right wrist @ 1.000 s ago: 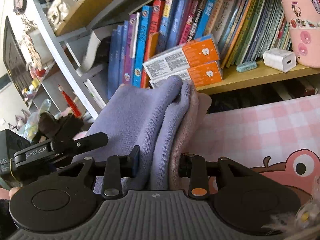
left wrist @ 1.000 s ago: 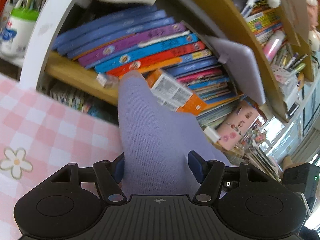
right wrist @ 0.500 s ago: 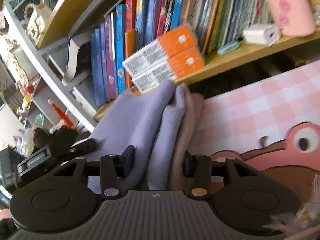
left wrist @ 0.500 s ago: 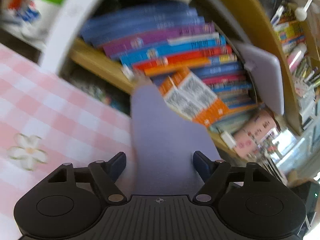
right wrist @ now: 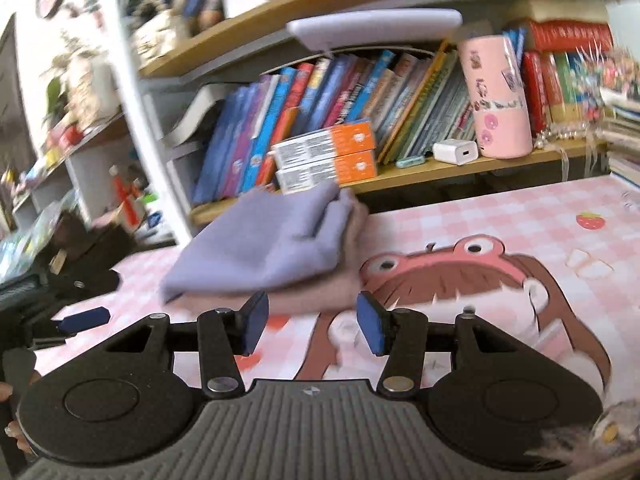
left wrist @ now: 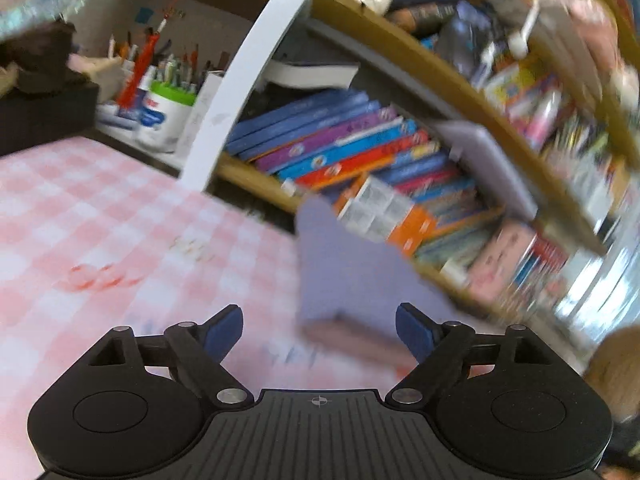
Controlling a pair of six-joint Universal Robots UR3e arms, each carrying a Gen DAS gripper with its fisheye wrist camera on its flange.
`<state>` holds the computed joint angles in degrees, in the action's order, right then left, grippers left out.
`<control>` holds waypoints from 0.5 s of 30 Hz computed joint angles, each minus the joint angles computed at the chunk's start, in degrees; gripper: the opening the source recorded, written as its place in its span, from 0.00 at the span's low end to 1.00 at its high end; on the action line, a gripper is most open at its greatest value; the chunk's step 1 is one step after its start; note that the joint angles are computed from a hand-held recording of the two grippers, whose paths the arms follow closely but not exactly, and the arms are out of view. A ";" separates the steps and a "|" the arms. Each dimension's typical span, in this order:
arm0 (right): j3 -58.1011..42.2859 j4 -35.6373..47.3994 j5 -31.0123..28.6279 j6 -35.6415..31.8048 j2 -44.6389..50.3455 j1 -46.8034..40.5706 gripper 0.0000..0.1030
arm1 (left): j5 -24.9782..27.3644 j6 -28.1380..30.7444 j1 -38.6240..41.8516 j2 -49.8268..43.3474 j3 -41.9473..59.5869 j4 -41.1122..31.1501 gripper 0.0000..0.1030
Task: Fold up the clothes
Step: 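Lower the folded sweater onto the mat and open both tools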
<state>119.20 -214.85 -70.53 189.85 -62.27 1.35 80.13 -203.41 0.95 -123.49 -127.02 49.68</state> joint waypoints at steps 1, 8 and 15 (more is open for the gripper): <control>2.32 -2.35 -0.91 -0.29 -0.73 0.69 0.46 | 2.60 0.94 -1.48 0.41 -1.29 1.39 0.83; 7.87 -11.64 -16.73 -1.83 -1.39 9.15 0.53 | 16.81 8.75 -11.60 -0.57 -1.92 6.77 0.84; 7.46 -8.76 -24.11 -4.81 -1.99 13.46 0.63 | 22.87 13.67 -17.45 -1.58 0.30 5.38 0.91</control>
<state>126.66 -223.61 -94.64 185.04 -64.26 14.81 102.99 -189.74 -16.50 -125.08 -126.72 55.06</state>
